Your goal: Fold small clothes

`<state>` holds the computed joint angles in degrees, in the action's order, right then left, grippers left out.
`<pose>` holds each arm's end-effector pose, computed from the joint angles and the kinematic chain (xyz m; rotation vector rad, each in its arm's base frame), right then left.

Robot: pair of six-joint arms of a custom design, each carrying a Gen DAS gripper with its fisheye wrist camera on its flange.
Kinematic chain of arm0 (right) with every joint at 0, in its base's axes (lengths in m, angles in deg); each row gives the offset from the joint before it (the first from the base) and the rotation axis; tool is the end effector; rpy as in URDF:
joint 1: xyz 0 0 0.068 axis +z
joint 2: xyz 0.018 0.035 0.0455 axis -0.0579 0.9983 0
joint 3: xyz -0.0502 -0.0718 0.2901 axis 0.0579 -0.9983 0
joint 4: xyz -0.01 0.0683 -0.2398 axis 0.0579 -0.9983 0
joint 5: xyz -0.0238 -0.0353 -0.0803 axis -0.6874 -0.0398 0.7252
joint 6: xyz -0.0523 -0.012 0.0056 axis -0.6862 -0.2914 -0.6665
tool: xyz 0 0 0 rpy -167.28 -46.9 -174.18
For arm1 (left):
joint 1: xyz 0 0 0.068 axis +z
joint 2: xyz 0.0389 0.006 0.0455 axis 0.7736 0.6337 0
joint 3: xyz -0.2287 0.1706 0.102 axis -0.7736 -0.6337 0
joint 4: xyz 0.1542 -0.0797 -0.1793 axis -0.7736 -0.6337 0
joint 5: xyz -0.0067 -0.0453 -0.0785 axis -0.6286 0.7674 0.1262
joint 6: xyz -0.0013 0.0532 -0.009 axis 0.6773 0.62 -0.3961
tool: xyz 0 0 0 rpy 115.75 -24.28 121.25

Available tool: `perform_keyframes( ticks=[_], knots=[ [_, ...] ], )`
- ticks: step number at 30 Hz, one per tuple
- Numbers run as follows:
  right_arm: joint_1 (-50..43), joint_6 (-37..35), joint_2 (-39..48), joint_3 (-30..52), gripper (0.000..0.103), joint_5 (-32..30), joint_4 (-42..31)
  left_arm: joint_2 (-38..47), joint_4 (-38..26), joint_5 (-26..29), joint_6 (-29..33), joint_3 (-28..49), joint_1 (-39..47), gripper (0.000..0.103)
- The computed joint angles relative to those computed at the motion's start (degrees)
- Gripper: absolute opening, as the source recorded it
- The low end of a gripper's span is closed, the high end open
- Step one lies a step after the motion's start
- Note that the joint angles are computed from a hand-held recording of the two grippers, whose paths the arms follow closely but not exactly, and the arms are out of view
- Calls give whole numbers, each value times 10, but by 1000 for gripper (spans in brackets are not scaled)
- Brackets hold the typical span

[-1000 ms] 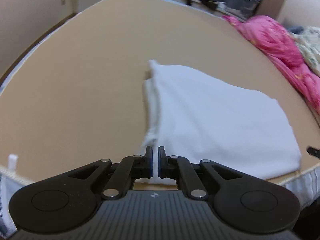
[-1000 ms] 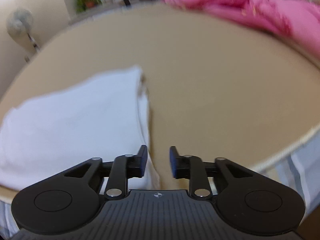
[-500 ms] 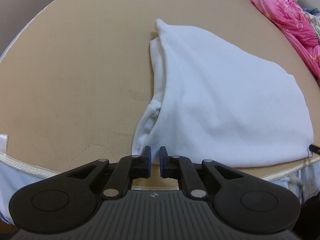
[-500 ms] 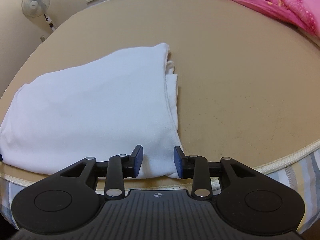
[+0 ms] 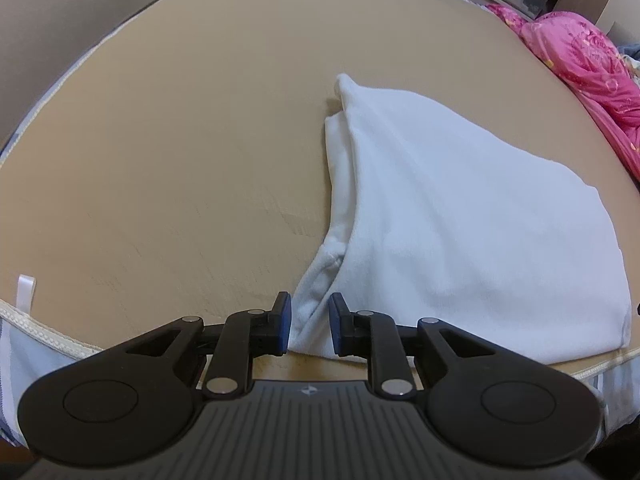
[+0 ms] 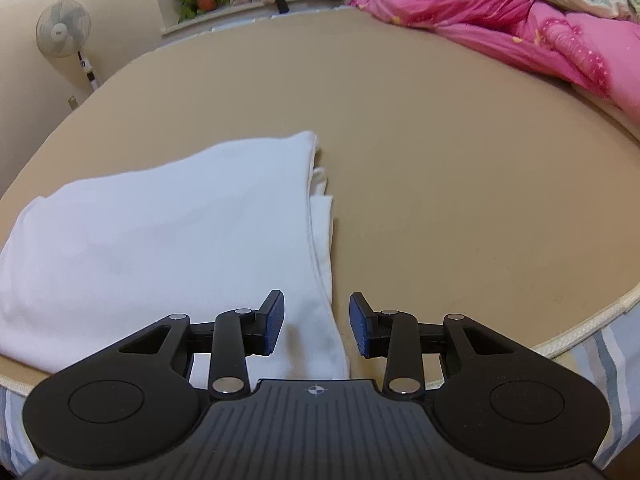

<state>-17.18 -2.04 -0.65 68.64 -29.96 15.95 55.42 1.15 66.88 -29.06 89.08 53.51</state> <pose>0.2474 -0.0512 0.2280 0.0976 2.4288 0.1937 0.2293 0.0111 0.2412 -0.3034 2.6443 -0.0523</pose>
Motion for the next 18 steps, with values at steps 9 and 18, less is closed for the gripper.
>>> perform_keyframes(
  ticks=[9, 18],
  knots=[
    [-1, 42, -8, 16, 38, -20, 0, -48, -9, -19, -3, -10, 2, 22],
    [54, 77, 10, 35, 38, -16, 7, -99, 2, -6, -58, -52, -1, 22]
  ],
)
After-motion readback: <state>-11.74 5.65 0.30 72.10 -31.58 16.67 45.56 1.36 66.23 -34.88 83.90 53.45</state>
